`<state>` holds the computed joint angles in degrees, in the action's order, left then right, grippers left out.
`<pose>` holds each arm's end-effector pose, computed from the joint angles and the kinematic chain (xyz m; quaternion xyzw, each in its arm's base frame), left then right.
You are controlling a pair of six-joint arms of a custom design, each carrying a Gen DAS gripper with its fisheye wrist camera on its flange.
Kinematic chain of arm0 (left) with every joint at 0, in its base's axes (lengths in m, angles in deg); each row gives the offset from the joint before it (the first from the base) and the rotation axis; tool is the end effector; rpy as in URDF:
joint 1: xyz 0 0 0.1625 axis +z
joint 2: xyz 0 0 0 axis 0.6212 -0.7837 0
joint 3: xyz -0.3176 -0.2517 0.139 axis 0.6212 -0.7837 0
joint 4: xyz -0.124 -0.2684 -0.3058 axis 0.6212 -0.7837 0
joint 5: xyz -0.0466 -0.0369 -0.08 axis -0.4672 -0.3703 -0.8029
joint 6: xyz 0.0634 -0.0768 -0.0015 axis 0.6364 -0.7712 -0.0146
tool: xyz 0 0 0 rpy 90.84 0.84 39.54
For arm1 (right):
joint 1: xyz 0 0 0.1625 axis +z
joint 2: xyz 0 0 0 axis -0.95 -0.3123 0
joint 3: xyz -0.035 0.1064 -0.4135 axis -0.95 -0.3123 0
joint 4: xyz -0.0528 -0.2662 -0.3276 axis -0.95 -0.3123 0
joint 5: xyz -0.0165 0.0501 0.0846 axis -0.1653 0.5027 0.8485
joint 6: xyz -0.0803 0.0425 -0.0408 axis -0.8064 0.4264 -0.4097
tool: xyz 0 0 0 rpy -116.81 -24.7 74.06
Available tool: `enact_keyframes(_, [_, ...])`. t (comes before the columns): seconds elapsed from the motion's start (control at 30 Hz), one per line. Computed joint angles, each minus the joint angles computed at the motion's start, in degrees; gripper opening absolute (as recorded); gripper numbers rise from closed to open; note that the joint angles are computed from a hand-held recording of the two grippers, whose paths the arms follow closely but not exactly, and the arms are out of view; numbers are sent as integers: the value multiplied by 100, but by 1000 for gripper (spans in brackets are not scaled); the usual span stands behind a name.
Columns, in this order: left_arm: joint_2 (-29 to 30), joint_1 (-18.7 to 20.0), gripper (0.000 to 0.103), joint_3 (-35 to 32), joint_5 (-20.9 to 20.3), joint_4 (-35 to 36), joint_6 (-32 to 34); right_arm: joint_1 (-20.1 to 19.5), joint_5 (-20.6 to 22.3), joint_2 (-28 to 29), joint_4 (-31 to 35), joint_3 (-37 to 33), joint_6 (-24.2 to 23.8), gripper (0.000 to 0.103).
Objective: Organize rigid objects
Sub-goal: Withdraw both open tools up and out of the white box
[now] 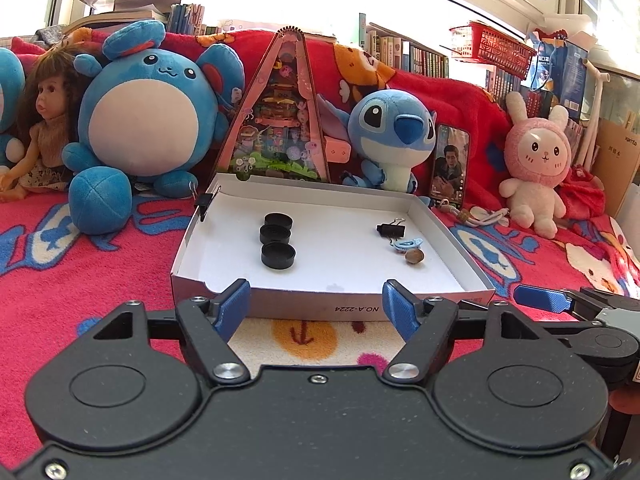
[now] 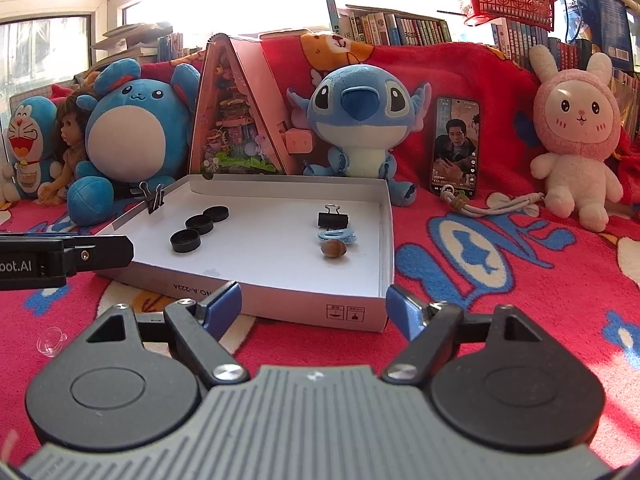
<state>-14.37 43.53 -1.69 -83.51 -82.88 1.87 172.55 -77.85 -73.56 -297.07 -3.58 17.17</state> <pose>0.0232 -0.8485 0.1785 0.3418 0.8556 -0.3634 0.1381 0.2191 -0.7723 -0.0792 0.0940 -0.7812 0.4989 0.3633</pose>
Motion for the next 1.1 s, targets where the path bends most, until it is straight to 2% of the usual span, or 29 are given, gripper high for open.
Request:
enact_keyframes(0.2, [-126,49,71,248,60,-153,1,55,-96,-2,-238,193,-164,89])
enact_keyframes(0.77, [-437,170,72,903,107,-355,208,67,-208,-99,-539,802,253,90])
enact_keyframes(1.1, [-588,231,72,1165,151,-385,323,106,-262,-92,-772,1053,165,90])
